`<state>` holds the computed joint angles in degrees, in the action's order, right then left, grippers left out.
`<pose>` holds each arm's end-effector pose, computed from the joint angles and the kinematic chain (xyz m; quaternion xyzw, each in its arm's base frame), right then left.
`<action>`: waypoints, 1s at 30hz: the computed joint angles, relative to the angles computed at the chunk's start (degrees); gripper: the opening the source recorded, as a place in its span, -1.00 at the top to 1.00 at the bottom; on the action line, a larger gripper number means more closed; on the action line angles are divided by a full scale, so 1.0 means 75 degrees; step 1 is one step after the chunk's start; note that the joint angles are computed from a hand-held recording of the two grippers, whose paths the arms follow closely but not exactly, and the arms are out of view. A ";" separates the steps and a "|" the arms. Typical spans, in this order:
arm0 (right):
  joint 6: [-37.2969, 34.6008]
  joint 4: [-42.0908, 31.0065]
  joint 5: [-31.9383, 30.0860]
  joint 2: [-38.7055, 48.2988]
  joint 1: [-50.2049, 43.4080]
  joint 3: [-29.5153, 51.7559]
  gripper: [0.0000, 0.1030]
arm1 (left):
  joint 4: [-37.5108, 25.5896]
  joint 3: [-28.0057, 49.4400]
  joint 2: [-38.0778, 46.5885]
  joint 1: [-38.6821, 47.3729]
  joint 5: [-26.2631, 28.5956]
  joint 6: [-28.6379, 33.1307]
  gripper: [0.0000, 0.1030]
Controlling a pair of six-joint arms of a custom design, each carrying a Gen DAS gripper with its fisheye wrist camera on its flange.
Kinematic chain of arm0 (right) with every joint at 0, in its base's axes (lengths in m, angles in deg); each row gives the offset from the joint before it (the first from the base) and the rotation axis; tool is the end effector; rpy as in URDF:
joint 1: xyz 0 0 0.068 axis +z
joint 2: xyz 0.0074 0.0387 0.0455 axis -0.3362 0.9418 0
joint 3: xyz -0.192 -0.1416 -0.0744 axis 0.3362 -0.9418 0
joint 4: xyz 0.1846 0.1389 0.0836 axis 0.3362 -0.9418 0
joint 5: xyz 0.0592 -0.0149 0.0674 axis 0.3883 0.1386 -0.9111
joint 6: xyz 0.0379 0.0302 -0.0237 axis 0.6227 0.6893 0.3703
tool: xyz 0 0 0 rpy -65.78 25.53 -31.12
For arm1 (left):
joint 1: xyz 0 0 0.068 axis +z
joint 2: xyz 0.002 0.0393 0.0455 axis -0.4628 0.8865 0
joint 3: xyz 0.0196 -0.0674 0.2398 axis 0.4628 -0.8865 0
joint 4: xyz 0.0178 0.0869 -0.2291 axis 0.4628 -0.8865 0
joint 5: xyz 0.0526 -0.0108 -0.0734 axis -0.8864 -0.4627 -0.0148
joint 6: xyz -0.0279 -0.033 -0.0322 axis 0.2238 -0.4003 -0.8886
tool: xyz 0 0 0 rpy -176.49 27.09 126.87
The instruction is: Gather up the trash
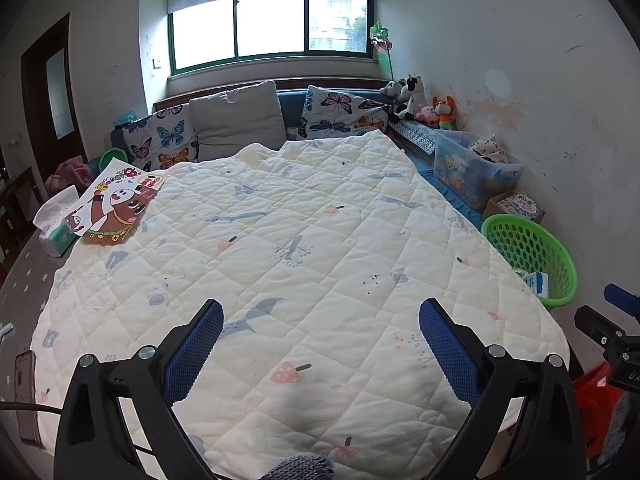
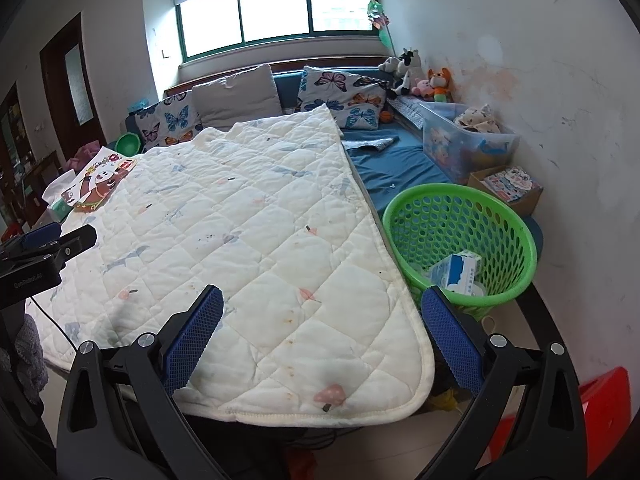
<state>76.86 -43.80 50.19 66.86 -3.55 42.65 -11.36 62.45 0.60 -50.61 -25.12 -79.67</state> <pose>0.1715 0.0343 0.2065 0.1575 0.8890 -0.0417 0.4280 0.2964 -0.1276 0.2263 0.2008 0.8785 -0.0971 0.4224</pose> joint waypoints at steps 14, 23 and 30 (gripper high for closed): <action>0.0060 0.0016 -0.0002 0.0040 0.0072 0.0003 -0.91 | 0.0042 -0.0117 -0.0090 0.0007 -0.0184 -0.0074 -0.85; 0.0047 0.0028 -0.0072 0.0078 0.0015 0.0034 -0.91 | 0.0020 -0.0100 -0.0077 0.0038 -0.0151 -0.0055 -0.85; 0.0051 0.0014 -0.0085 0.0082 0.0009 0.0040 -0.91 | 0.0023 -0.0101 -0.0027 0.0049 -0.0163 -0.0089 -0.85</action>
